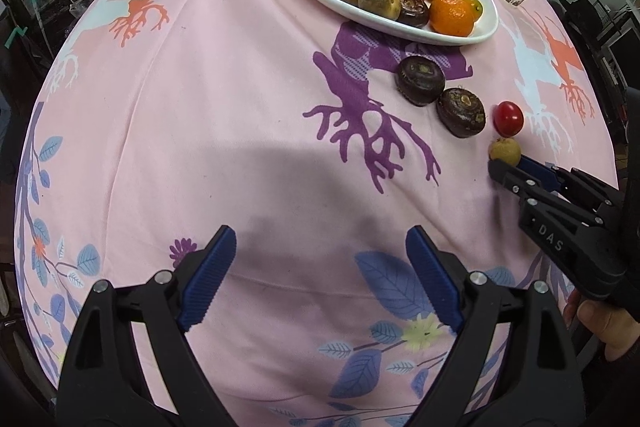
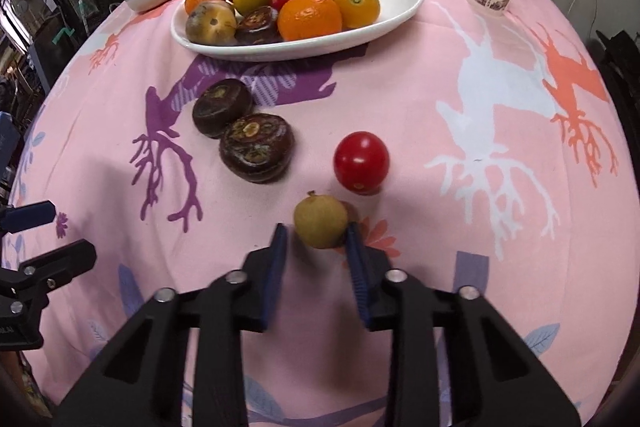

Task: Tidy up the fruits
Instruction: 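Grasp a small olive-green round fruit with the right tool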

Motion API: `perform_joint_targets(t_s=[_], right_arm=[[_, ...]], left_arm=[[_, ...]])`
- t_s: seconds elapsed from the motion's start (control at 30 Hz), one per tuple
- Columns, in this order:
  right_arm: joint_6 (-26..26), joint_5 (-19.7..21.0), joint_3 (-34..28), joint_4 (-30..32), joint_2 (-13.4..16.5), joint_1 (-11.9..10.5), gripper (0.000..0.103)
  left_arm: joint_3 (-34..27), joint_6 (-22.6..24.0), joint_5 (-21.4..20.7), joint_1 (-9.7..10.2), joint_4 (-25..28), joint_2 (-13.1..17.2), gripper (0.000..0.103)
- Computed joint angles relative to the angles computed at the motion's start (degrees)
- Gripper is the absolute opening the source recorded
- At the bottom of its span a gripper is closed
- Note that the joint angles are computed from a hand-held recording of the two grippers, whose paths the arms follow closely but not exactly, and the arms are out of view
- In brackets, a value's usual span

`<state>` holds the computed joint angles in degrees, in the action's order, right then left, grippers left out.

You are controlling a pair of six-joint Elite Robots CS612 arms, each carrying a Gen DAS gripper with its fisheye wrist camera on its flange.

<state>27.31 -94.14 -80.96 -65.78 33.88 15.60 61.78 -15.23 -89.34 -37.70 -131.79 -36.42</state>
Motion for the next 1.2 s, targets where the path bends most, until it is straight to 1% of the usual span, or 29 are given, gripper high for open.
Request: perform_joint_targets(t_s=[0.03,0.1,0.17,0.33,0.4,0.43,0.53,0.7,0.83,0.97,1.1,1.17,1.2], right_arm=[[0.9,1.4,-0.7,-0.2,0.3,-0.3,0.026],[1.9,1.1,-2.0,-0.3,0.8,-0.4,0.025],[3.2,2.8,-3.5,-0.5,1.4,-0.7,0.024],[4.1,4.1,-6.3,0.4,2.2,-1.0,0.024],[4.6,5.7,-6.9,1.0,2.6,-1.4,0.024],[5.3,5.3,-7.0,0.7,2.8,-1.4,0.024],[6.2,5.4,-6.4,0.3,2.7,-1.5,0.024],[3.6,4.1,-3.7,-1.0,1.8,-1.3,0.024],[3.1,3.4,-1.5,-1.9,1.0,-1.3,0.025],[1.4,2.8,0.1,-2.5,0.4,-1.2,0.025],[2.9,3.3,0.8,-3.2,0.2,-1.3,0.030],[3.2,4.5,0.9,-4.1,0.3,-1.4,0.041],[3.4,4.2,1.1,-4.2,0.2,-1.3,0.043]], left_arm=[[0.0,0.0,0.2,-0.02,-0.1,0.0,0.089],[0.2,0.0,0.3,-0.05,-0.4,-0.1,0.089],[0.3,0.2,0.1,-0.09,-0.7,-0.2,0.089],[0.0,1.1,0.2,-0.49,-0.8,0.0,0.089],[-0.8,1.6,0.2,-0.64,-0.3,0.3,0.089],[-1.2,1.8,0.1,-0.71,-0.2,0.5,0.089],[-1.9,2.0,-0.2,-0.90,-0.2,0.8,0.089],[-2.3,2.6,0.0,-0.97,0.5,1.0,0.089],[-2.6,1.2,-0.1,-0.62,1.2,1.3,0.089],[-2.8,0.5,-0.2,-0.43,1.6,1.5,0.089],[-3.0,0.9,-0.3,-0.54,1.7,1.6,0.089],[-3.0,1.4,-0.3,-0.66,1.8,1.6,0.089],[-3.1,1.7,-0.2,-0.71,2.0,1.6,0.089]])
